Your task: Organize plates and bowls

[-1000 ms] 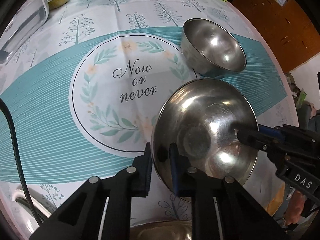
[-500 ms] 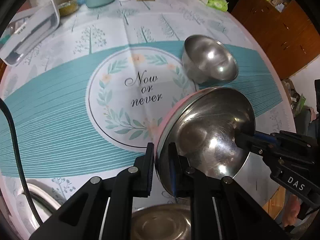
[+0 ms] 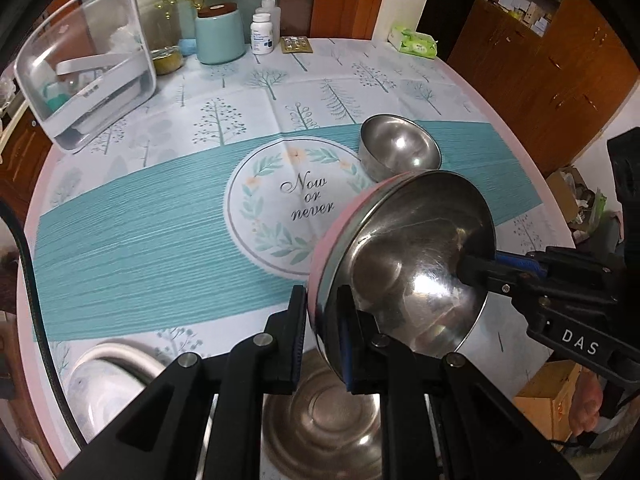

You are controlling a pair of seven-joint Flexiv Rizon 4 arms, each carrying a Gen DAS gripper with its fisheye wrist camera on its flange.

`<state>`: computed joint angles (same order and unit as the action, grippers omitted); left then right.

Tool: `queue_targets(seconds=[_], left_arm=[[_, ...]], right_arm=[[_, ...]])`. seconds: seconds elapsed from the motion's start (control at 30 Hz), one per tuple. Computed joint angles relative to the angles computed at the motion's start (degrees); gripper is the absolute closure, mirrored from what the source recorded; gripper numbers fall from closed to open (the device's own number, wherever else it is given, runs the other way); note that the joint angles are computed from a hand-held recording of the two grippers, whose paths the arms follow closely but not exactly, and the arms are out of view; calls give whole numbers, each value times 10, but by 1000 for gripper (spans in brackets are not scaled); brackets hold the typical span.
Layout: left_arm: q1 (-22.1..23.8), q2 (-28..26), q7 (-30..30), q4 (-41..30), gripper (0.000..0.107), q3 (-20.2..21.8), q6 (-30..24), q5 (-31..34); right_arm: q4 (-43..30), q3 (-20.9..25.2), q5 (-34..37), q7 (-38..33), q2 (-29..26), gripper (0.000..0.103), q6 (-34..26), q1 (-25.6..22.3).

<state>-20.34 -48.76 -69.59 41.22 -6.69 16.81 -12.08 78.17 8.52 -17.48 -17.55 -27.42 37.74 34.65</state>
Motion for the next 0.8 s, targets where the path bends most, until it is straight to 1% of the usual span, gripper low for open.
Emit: queue_targets(seconds=[0.13, 0.33, 0.47, 0.67, 0.8], left_arm=[[13, 35, 14, 57, 95, -2, 18, -4], [25, 66, 25, 113, 95, -1, 18, -5], [30, 85, 35, 152, 95, 1, 14, 0], [34, 99, 47, 186, 95, 4, -19, 11], [34, 102, 51, 201, 95, 7, -32, 19]], right_arm=[[-25, 4, 0, -14, -11, 90, -20, 11], [-47, 7, 4, -24, -22, 90, -42, 26], [-64, 14, 21, -34, -34, 90, -65, 34], [-80, 25, 54, -59, -48, 90, -92, 40], [-91, 30, 77, -65, -59, 90, -108, 42]])
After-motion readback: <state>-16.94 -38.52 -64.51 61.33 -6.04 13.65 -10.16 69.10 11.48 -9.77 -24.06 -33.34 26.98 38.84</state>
